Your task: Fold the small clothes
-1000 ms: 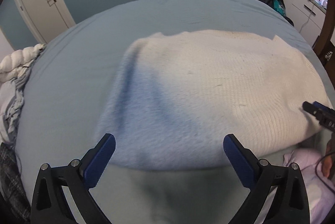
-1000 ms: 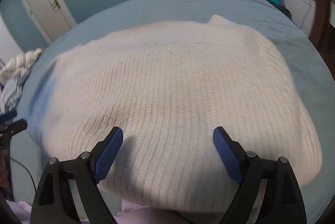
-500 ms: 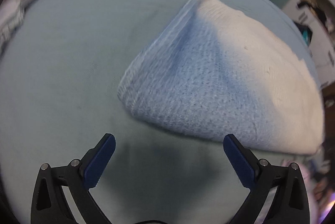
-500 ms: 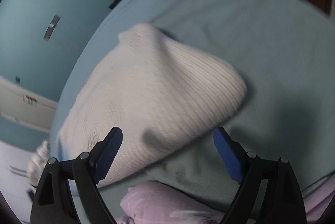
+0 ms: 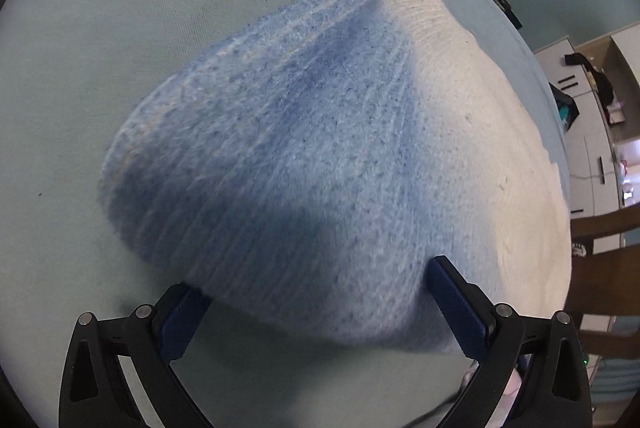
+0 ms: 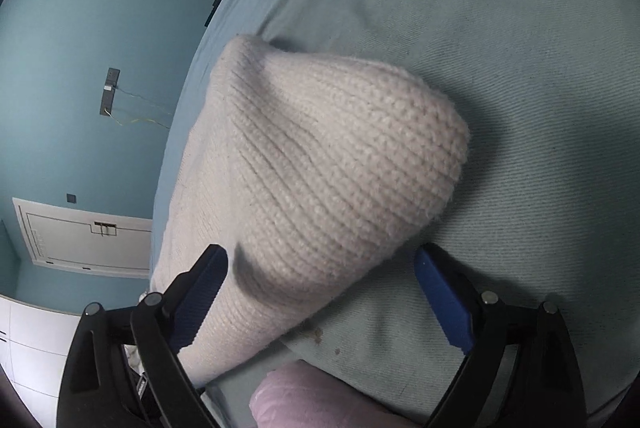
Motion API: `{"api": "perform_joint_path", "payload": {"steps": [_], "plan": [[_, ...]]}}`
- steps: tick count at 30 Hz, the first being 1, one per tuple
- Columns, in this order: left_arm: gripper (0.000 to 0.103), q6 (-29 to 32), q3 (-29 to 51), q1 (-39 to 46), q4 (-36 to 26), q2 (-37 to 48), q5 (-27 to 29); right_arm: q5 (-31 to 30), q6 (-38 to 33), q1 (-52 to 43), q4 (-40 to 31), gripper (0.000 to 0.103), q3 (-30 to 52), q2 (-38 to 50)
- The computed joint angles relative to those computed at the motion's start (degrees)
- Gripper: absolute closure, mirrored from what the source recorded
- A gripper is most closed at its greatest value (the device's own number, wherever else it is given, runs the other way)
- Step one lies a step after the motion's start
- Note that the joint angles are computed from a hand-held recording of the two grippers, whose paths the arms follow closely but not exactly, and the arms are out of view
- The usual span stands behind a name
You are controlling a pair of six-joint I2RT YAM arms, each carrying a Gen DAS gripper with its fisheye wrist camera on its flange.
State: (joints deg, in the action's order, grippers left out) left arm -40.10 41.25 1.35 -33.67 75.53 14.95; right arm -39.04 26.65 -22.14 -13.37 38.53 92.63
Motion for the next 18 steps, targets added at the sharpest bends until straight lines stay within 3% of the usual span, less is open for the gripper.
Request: {"api": "perform_joint_path", "payload": {"steps": [4, 7, 10, 14, 18], "plan": [[0.0, -0.33, 0.04, 0.58, 1.56, 1.35, 0.24, -0.86, -2.82, -1.93, -1.98, 0.001, -0.56, -0.88], [0.009, 0.06, 0.74, -2.17, 1.21, 1.4, -3.4, -1.16, -2.57, -2.34, -1.36, 0.001, -1.13, -0.99], [0.028, -0.07, 0.75, -2.16, 2.15, 0.96, -3.06, -0.87, -1.71, -2.13, -0.33, 0.001, -1.75, -1.36], [0.064, -1.61, -0.63, -0.19, 3.37, -1.97, -2.54, -0.95, -0.59, -2.17, -0.06, 0.001, -1.26, -1.02], [0.069, -1.94, 1.13, -5.14, 1.28, -2.79, -9.41, -1.13, 0.59, -1.93, -3.26, 0.001, 3.3, 2.11]]}}
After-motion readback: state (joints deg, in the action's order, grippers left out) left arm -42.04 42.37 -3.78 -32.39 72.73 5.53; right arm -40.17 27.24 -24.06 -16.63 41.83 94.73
